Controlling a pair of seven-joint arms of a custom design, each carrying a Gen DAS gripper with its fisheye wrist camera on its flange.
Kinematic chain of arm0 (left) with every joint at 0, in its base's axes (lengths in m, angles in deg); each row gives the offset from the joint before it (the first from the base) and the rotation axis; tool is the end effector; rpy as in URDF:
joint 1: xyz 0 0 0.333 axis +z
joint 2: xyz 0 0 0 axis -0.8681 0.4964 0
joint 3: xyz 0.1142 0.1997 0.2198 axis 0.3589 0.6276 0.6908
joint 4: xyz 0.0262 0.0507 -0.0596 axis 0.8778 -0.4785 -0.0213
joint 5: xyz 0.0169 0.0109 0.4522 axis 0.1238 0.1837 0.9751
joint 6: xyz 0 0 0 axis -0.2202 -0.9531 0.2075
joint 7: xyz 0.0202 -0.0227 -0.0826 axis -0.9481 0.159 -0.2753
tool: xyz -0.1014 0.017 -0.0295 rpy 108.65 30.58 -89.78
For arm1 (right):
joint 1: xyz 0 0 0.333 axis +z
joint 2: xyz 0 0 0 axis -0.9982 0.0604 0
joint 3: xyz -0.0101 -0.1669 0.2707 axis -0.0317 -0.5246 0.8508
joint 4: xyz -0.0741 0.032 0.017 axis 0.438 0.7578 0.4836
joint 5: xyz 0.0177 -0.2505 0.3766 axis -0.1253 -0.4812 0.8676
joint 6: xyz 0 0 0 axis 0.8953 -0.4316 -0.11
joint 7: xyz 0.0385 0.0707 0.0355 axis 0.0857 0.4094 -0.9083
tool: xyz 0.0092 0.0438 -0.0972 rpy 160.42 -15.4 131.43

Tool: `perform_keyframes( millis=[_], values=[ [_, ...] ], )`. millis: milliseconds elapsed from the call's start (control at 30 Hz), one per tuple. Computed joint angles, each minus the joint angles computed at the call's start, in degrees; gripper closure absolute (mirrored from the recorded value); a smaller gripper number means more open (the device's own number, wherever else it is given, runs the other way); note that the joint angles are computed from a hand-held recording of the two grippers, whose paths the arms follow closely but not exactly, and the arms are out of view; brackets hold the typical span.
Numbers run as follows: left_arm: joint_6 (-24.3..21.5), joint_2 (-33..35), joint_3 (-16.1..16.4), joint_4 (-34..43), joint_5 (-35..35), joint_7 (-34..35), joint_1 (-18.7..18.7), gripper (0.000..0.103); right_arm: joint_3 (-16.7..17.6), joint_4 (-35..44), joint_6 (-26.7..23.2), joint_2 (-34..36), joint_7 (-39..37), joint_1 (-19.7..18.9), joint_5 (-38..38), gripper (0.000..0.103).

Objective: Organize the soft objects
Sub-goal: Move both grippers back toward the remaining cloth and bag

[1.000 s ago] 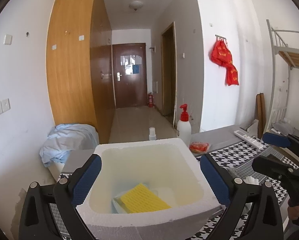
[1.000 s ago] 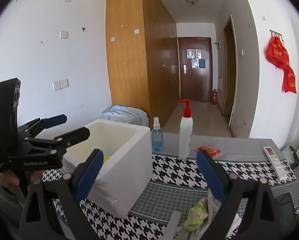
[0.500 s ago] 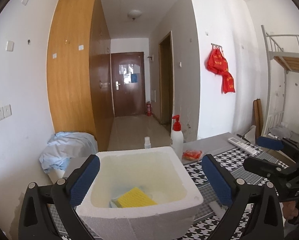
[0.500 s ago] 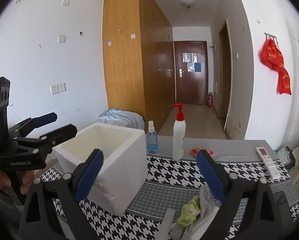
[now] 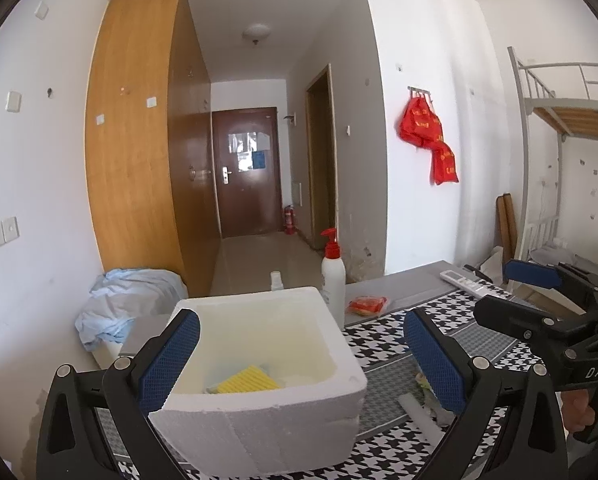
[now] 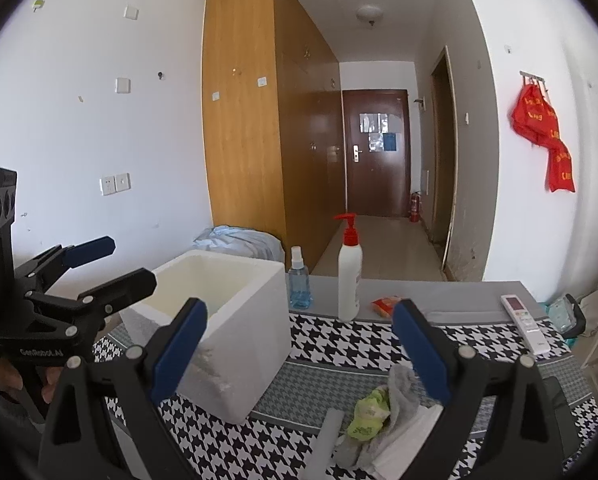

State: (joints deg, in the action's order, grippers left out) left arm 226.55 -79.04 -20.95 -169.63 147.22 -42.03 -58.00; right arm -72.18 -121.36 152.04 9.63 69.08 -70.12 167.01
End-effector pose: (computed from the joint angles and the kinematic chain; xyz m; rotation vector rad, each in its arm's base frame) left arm 0.4528 -0.2006 0.5807 -1.4899 1.2665 -0.8982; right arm 0.5357 0.0858 0.5865 -1.7634 0.7592 -0.4733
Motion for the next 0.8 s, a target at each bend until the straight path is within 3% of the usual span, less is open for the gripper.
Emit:
perform_keyframes(
  millis=[267, 800],
  values=[
    [-0.21, -2.35, -0.8, -1.57, -0.43, -1.04, -0.15, 0.001, -0.76, -2.06, 1.06, -2.16, -0.84, -0.31, 0.48, 0.007],
    [0.73, -0.25, -2.37, -0.73, 0.39, -3.75, -1.31, 0.001, -2.16, -4.77, 3.28, -4.48, -1.48, -0.96, 0.69, 0.007]
  ],
)
